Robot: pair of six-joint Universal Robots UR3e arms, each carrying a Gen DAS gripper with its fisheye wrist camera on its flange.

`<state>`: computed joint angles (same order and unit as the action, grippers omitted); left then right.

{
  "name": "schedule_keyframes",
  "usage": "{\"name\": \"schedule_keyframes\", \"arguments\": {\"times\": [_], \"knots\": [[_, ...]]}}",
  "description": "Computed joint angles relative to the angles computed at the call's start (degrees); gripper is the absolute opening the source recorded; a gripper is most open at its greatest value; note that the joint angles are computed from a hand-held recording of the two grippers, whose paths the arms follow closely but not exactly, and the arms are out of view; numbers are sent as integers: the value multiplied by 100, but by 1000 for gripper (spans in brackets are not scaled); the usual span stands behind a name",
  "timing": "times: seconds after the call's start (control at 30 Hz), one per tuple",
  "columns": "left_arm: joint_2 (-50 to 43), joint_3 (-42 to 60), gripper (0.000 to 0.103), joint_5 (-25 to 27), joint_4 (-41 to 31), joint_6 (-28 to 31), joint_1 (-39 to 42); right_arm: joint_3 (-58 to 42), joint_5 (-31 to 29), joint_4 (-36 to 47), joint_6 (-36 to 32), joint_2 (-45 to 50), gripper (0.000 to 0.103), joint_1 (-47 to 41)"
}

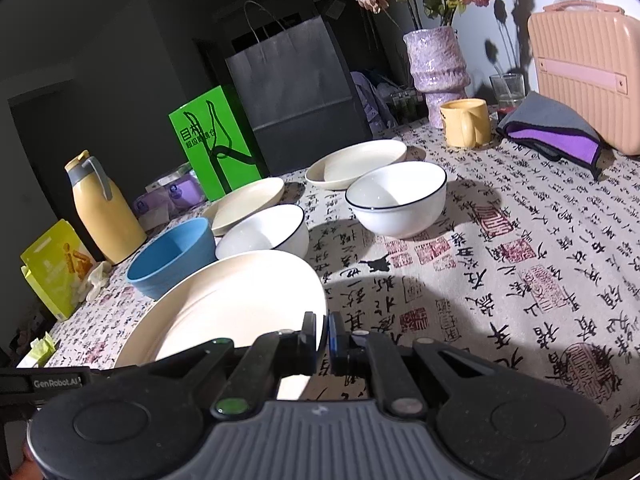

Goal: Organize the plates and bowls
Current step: 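Lower the cream plate in front of the bowls and open both grippers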

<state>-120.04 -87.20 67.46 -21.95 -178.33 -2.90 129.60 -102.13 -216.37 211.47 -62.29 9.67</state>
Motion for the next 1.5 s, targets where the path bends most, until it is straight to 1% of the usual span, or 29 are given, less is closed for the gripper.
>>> {"name": "schedule_keyframes", "arguments": {"times": [0.23,0.47,0.57,0.83,0.9,0.93,1.0,1.03,1.07,1.1,1.13,1.17,1.2,1.23,1.27,1.3,1.33,1.37,1.43,1.5], "knots": [[-401,230,11,54,58,-76,-51,-113,215,-289,-24,459,6,-175],[-735,328,11,149,303,-187,-119,-343,194,-590,-156,969,6,-202],[-740,256,11,262,488,-177,-180,-384,206,-546,-114,1056,6,-220],[-738,266,12,342,499,-180,-226,-380,261,-513,-44,1092,6,-261],[-738,285,13,297,448,-196,-204,-343,337,-535,-16,1068,10,-304],[-725,274,14,253,444,-213,-181,-300,441,-606,9,1056,11,-361],[-656,154,22,102,575,-255,-100,-146,633,-822,100,1017,16,-475],[-596,57,38,34,696,-280,-55,-48,733,-943,142,979,17,-544],[-538,-37,57,-10,851,-308,-25,64,848,-1053,171,920,20,-613],[-474,-176,63,-60,1086,-321,10,137,890,-1121,183,873,26,-640],[-406,-277,75,-94,1266,-325,33,209,882,-1186,181,823,33,-642],[-337,-387,89,-125,1429,-332,59,257,837,-1234,165,774,49,-612],[-265,-490,97,-151,1565,-358,82,279,756,-1245,134,725,65,-559],[-199,-607,103,-200,1744,-415,116,280,652,-1221,105,674,71,-487],[-133,-750,103,-248,1955,-490,160,277,516,-1176,89,614,83,-393],[-65,-859,103,-308,2083,-551,206,273,390,-1143,65,562,93,-297],[3,-955,103,-370,2169,-599,256,272,280,-1130,41,522,96,-210],[73,-1037,103,-414,2216,-619,302,263,163,-1088,39,477,103,-115],[206,-1258,103,-465,2405,-577,384,227,-132,-903,123,370,103,102],[321,-1472,103,-398,2632,-451,415,130,-479,-622,156,263,103,355]]}}
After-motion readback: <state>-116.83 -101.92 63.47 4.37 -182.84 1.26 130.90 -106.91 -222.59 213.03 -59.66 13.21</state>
